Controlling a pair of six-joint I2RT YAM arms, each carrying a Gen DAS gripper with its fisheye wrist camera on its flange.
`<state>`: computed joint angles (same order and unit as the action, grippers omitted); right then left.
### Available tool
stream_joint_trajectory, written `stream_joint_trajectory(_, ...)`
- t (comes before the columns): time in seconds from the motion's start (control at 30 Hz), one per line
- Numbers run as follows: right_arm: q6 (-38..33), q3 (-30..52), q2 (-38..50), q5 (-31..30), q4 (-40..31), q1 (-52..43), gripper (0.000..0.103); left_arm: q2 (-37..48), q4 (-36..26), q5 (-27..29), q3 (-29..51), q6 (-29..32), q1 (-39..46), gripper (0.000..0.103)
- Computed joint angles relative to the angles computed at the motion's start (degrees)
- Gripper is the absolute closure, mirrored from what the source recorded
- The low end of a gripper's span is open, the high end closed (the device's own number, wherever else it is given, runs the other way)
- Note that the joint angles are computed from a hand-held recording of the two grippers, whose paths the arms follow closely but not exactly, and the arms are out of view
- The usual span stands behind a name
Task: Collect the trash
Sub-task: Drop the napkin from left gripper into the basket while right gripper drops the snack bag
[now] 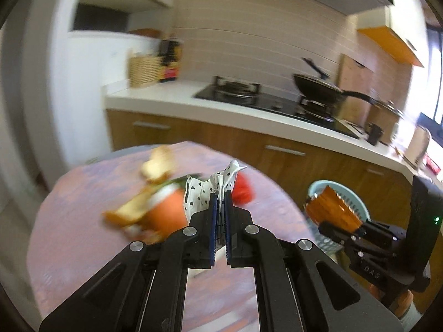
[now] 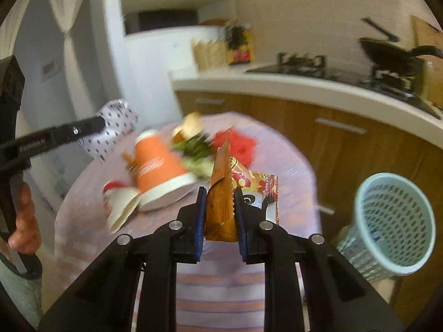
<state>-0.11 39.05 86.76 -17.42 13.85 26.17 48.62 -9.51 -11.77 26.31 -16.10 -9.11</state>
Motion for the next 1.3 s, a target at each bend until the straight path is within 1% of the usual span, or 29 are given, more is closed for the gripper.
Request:
stream_joint_trajectory(0.07, -0.46, 0.45, -0.31, -0.89, 0.19, -4.44, 0.086, 9.19, 3.51, -3.28, 4.84, -0.53, -6.02, 0.100)
stream_joint_trajectory(0.17, -0.84, 1.68, 0.71, -3.41, 0.33, -12.62, 0.086, 20.71, 6.79, -4.73, 12.37, -0.21, -11.50, 0.100)
stream_joint_trajectory(0.23, -0.93, 3.74, 3.80, -5.00, 0.67, -18.81, 0.086, 28.00, 7.87, -5.59, 18.16, 0.20, -14.83, 0.100)
stream_joint_trajectory(0.3, -0.90, 6.31, 7.64, -6.63, 0.74, -24.20, 0.086, 36.39, 7.52, -5.84, 25.84, 0.73, -17.83, 0.100)
stream_joint_trajectory(0.33, -0.73, 8.21, 10.17, -7.24, 0.54, -26.76, 0.086, 42.00, 6.68, -5.64, 31.42, 1.29, -19.48, 0.100)
stream_joint_trajectory(0.4, -0.34, 12.42, 15.55, -8.63, -0.72, -31.26, 0.086, 49.33, 5.09, -4.90, 38.72, 1.82, -21.26, 0.100)
stream_joint_trajectory(0.43, 0.01, 15.18, 18.59, -9.43, -1.97, -33.20, 0.086, 54.79, 3.43, -4.58, 44.67, 1.98, -22.37, 0.100)
stream_joint_trajectory(0.53, 0.18, 25.77, 28.83, -11.01, -8.03, -37.72, 0.086, 66.23, -1.05, -3.30, 57.83, 2.17, -23.90, 0.100)
stream_joint_trajectory(0.63, -0.96, 33.12, 35.19, -12.85, -13.43, -39.08, 0.086, 79.76, -7.81, -0.40, 74.73, 0.80, -24.41, 0.100)
stream_joint_trajectory(0.67, -1.85, 36.38, 37.77, -13.60, -16.26, -39.36, 0.086, 82.81, -9.75, 0.36, 78.89, 0.36, -24.36, 0.100)
stream_joint_trajectory(0.73, -2.49, 39.97, 40.82, -13.27, -19.25, -39.26, 0.084, 91.17, -15.67, 2.14, 90.78, -0.54, -24.17, 0.100)
stream_joint_trajectory(0.77, -2.60, 40.98, 41.68, -13.51, -20.44, -39.36, 0.083, 93.90, -17.82, 2.71, 94.90, -0.79, -24.02, 0.100)
stream_joint_trajectory(0.8, -2.71, 42.70, 42.97, -13.93, -22.21, -39.53, 0.080, 97.38, -20.34, 3.34, 99.99, -1.15, -23.82, 0.100)
stream_joint_trajectory(0.87, -3.00, 45.12, 44.97, -14.66, -24.08, -40.04, 0.071, 102.75, -24.76, 4.21, 108.30, -2.04, -23.49, 0.099)
stream_joint_trajectory(0.9, -2.96, 45.04, 45.07, -14.70, -23.91, -40.20, 0.054, 106.01, -27.76, 4.99, 113.91, -2.59, -23.34, 0.098)
stream_joint_trajectory(0.93, -2.76, 44.11, 44.70, -14.51, -22.65, -40.47, 0.044, 107.68, -29.32, 5.68, 116.64, -2.99, -23.08, 0.091)
stream_joint_trajectory(0.97, -3.10, 43.62, 44.52, -14.56, -22.11, -40.94, 0.044, 110.51, -31.74, 5.85, 121.45, -3.57, -22.96, 0.088)
stream_joint_trajectory(1.03, -3.49, 42.96, 43.98, -15.48, -22.23, -42.00, 0.044, 112.96, -33.54, 5.94, 125.34, -4.11, -22.82, 0.073)
stream_joint_trajectory(1.07, -3.33, 42.99, 43.92, -15.85, -22.39, -42.40, 0.044, 113.72, -34.05, 5.57, 126.41, -4.33, -22.85, 0.070)
stream_joint_trajectory(1.13, -3.00, 42.06, 42.93, -16.61, -22.33, -43.42, 0.044, 114.40, -34.73, 5.13, 127.31, -4.71, -22.97, 0.058)
stream_joint_trajectory(1.17, -2.74, 41.72, 42.45, -16.59, -22.17, -43.53, 0.044, 114.07, -34.45, 5.44, 126.42, -4.96, -22.88, 0.054)
stream_joint_trajectory(1.2, -2.61, 40.74, 41.51, -16.55, -21.67, -43.82, 0.044, 113.42, -33.86, 6.03, 124.98, -4.90, -22.80, 0.049)
stream_joint_trajectory(1.23, -2.46, 39.70, 40.50, -16.46, -21.14, -44.01, 0.044, 111.88, -32.33, 6.37, 121.68, -4.69, -22.78, 0.043)
stream_joint_trajectory(1.3, -1.84, 38.13, 38.71, -16.34, -20.35, -43.96, 0.044, 110.88, -32.63, 6.17, 120.05, -4.52, -22.95, 0.040)
